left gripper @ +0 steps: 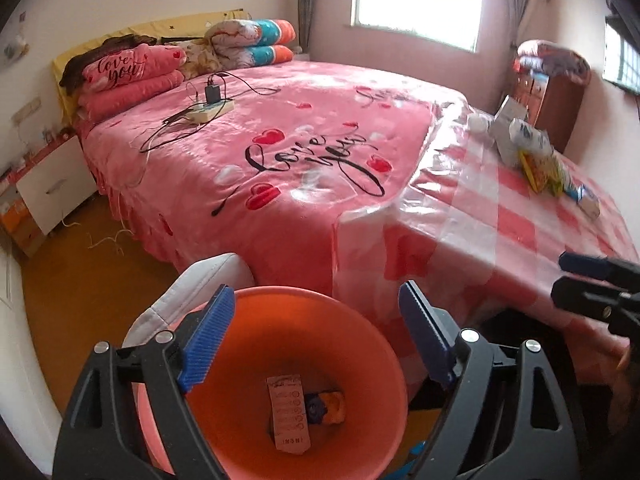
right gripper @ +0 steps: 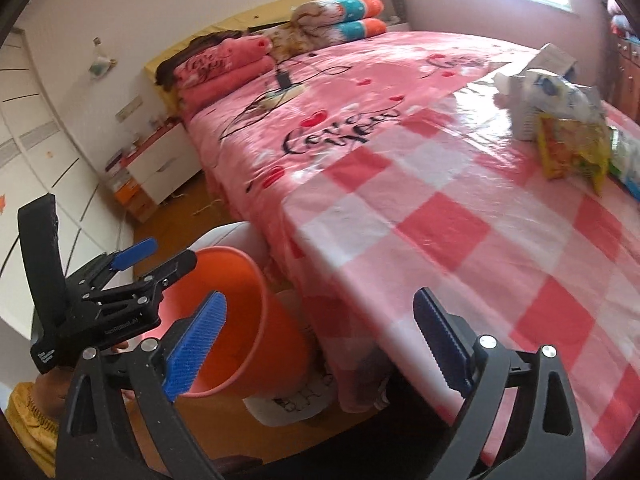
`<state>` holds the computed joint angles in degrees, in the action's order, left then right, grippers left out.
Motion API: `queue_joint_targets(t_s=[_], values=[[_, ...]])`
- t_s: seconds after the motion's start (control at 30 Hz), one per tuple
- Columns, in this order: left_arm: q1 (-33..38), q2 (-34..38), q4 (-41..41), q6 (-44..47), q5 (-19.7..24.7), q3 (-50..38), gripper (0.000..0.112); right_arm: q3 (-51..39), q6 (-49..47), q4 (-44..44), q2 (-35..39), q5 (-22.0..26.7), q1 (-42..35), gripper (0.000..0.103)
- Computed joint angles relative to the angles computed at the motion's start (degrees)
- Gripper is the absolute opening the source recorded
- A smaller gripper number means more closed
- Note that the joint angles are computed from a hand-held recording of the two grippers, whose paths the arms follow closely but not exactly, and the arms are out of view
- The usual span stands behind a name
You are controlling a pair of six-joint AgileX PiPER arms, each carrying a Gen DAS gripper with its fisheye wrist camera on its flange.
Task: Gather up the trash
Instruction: 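Carry both items over the orange bucket and open both tools, then move both tools back to the trash pile on the bed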
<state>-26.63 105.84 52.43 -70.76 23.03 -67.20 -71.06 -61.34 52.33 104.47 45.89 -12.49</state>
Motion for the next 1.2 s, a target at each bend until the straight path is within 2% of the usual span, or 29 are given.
queue_joint_targets(t_s=[0.23, 0.33, 0.53, 0.77, 1.03, 1.2], values=[[-0.6, 0.6, -8.7, 8.7, 2.1, -2.1, 0.085, 3.2, -3.7, 1.3, -3.2, -2.6, -0.9, 0.094], [-0.4, 0.5, -12.4, 12.1, 1.2, -2.2, 0.084, 4.4, -6.2, 2.6, -4.6, -3.7, -1.1, 0.094], [-1.7, 0.7, -12.8, 13.1, 1.7, -3.3, 0.085, 4.1, -7.6, 4.4, -4.7, -3.5, -1.7, 0.095], [-2.6, 3.6, -20.4, 20.5, 6.1, -8.6, 0.084, 1.7, -8.6, 7.1, -2.2, -1.5, -4.0, 0.095], [-4.3, 7.0, -24.8, 24.8, 11.0, -15.7, 0.084, -2.0, -10.5, 11.5, 1.9, 0.2, -7.9, 0.095], [-6.3, 10.0, -26.2, 26.9, 15.7, -21.8, 0.084, -4.2, -11.8, 13.5, 4.4, 1.8, -11.2, 0.095]])
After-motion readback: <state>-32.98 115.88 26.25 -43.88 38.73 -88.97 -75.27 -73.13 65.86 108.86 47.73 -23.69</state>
